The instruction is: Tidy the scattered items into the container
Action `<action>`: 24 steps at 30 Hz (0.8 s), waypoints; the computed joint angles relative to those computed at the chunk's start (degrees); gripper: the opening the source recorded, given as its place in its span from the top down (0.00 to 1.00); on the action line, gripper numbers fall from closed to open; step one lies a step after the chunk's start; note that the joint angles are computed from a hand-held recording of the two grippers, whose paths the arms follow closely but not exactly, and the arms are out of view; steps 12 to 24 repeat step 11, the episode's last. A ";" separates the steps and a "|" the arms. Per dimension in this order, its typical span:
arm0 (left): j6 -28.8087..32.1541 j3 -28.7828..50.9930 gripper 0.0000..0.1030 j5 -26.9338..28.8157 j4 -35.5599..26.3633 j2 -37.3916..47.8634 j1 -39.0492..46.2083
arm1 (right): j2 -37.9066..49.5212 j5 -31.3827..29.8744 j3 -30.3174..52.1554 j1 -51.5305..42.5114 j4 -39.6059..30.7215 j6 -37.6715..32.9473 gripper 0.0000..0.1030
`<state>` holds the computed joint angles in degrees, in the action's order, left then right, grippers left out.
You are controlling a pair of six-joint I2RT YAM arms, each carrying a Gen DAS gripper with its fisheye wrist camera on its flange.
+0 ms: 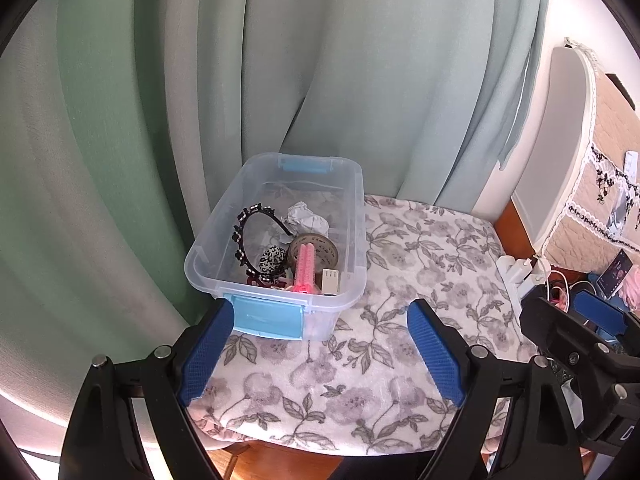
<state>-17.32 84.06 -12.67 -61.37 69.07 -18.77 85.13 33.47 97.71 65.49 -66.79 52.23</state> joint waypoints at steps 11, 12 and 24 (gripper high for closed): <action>-0.72 -0.28 0.14 0.16 0.01 -0.63 -0.83 | -0.32 0.41 0.48 0.47 -1.10 0.49 0.00; -0.72 -0.28 0.14 0.16 0.01 -0.63 -0.83 | -0.32 0.41 0.48 0.47 -1.10 0.49 0.00; -0.72 -0.28 0.14 0.16 0.01 -0.63 -0.83 | -0.32 0.41 0.48 0.47 -1.10 0.49 0.00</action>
